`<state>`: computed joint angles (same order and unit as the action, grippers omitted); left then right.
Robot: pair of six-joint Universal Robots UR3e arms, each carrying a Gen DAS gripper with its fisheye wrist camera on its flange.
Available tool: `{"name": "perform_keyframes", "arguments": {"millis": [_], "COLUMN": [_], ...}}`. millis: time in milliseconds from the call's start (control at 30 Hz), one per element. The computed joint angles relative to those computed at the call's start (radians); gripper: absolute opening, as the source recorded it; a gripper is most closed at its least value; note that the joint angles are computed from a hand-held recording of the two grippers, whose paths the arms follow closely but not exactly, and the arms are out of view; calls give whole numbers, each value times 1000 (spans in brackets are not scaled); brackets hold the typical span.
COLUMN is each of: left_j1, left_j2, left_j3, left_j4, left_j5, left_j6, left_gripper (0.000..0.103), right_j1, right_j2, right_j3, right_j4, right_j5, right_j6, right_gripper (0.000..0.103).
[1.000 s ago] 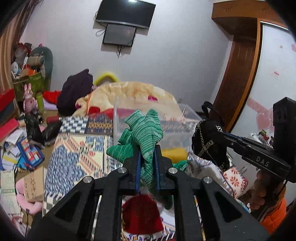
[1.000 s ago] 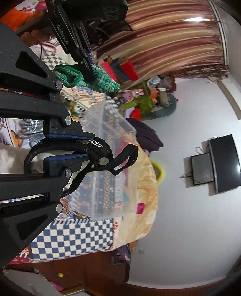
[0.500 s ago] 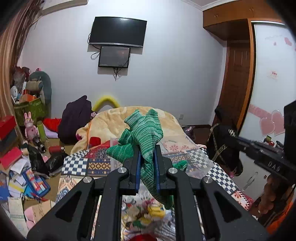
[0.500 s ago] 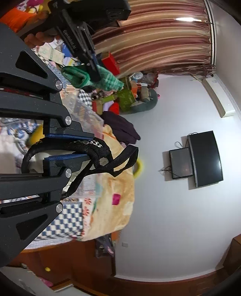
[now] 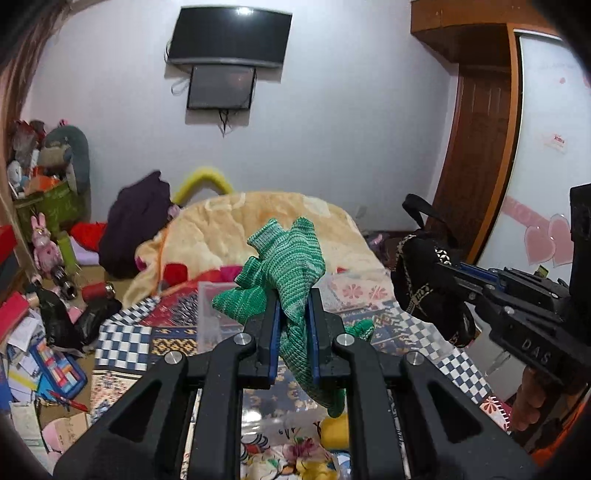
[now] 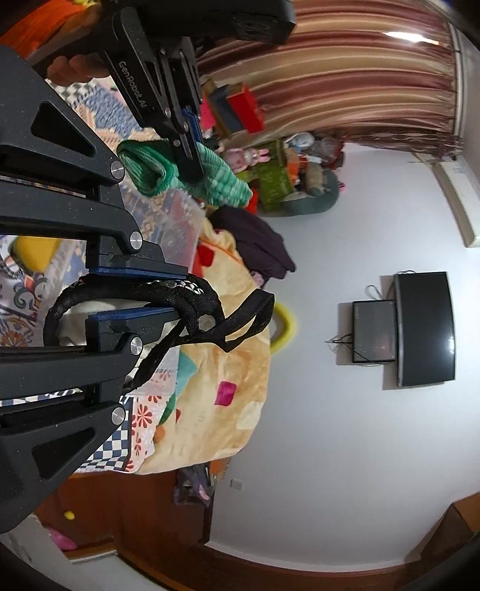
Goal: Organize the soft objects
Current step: 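Carry both items over the clear plastic box and open both tools to drop them, then grasp the red pouch with gold ribbon with the left tool while the right tool grasps the white drawstring bag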
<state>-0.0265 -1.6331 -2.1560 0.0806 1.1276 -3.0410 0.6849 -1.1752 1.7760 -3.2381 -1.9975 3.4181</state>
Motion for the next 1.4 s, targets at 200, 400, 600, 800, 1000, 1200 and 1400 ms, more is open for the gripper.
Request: {"name": "perform_keyframes", "arguments": {"millis": [200, 400, 600, 800, 1000, 1200, 1400], "left_j1": [-76, -111, -112, -100, -83, -56, 1], "left_j2": [-170, -245, -277, -266, -181, -32, 160], "left_j3": [139, 213, 257, 247, 169, 48, -56], "left_j4": [-59, -124, -204, -217, -197, -152, -175], "left_j5": [105, 151, 130, 118, 97, 72, 5], "left_j6": [33, 63, 68, 59, 68, 76, 83], "left_gripper": [12, 12, 14, 37, 46, 60, 74], "right_j1": [-55, -90, -112, -112, -99, -55, 27], "right_j2": [36, 78, 78, 35, -9, -80, -162], "right_j3": [-25, -74, -72, -46, 0, 52, 131], "right_j4": [70, 166, 228, 256, 228, 198, 125], "right_j5": [75, 139, 194, 215, 196, 137, 10], "right_j6": [2, 10, 25, 20, 14, 29, 63], "right_gripper": [13, 13, 14, 27, 45, 52, 73]}}
